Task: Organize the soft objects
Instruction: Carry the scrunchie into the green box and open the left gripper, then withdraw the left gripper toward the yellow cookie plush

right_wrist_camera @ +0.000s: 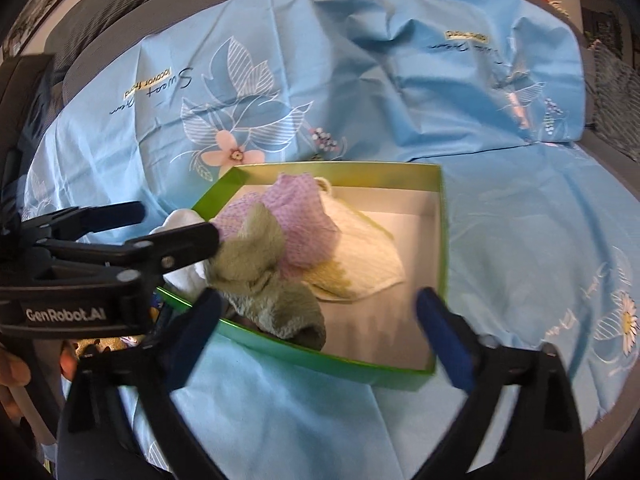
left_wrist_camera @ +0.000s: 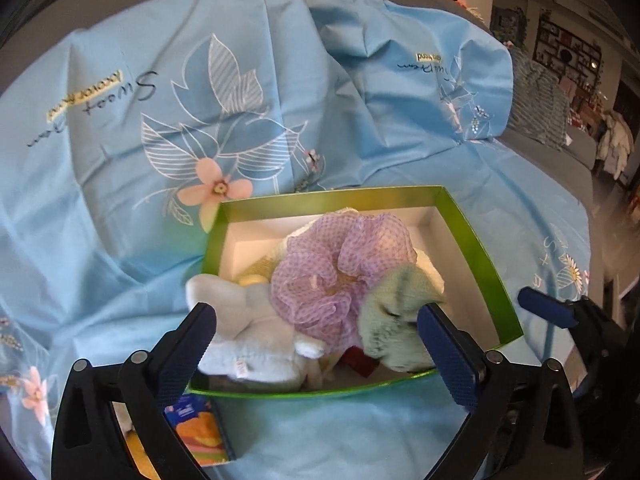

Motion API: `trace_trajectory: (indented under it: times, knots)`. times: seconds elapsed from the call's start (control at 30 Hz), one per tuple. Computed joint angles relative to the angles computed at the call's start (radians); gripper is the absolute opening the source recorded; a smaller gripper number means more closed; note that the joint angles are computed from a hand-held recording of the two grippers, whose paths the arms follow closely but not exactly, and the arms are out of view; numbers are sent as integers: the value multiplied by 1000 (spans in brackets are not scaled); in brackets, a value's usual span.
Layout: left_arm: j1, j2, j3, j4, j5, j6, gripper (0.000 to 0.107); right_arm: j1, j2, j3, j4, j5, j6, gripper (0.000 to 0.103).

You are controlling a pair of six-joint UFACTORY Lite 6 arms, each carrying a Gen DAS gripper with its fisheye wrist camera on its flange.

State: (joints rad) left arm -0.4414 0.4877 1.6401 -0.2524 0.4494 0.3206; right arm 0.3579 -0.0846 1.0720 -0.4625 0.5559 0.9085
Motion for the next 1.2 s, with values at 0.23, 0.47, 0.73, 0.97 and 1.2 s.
trace_trajectory:
  times: [0.23, 0.47, 0.73, 0.97, 1.2]
  knots:
    - [-5, -100, -97, 60, -9, -74, 103, 46, -68, -6, -48, 99, 63, 102]
    - [-13, -224, -220, 104, -38, -127, 103, 117, -146, -13, -83, 191, 110, 102]
    - [-6, -370, -349, 75, -55, -103, 103, 220, -201, 1, -125, 289, 169, 102]
    - [7, -483, -451, 45, -67, -79, 103, 321, -217, 29, -163, 376, 224, 102]
    - [41, -615, -576, -15, -82, -14, 103, 421, -206, 56, -204, 438, 298, 102]
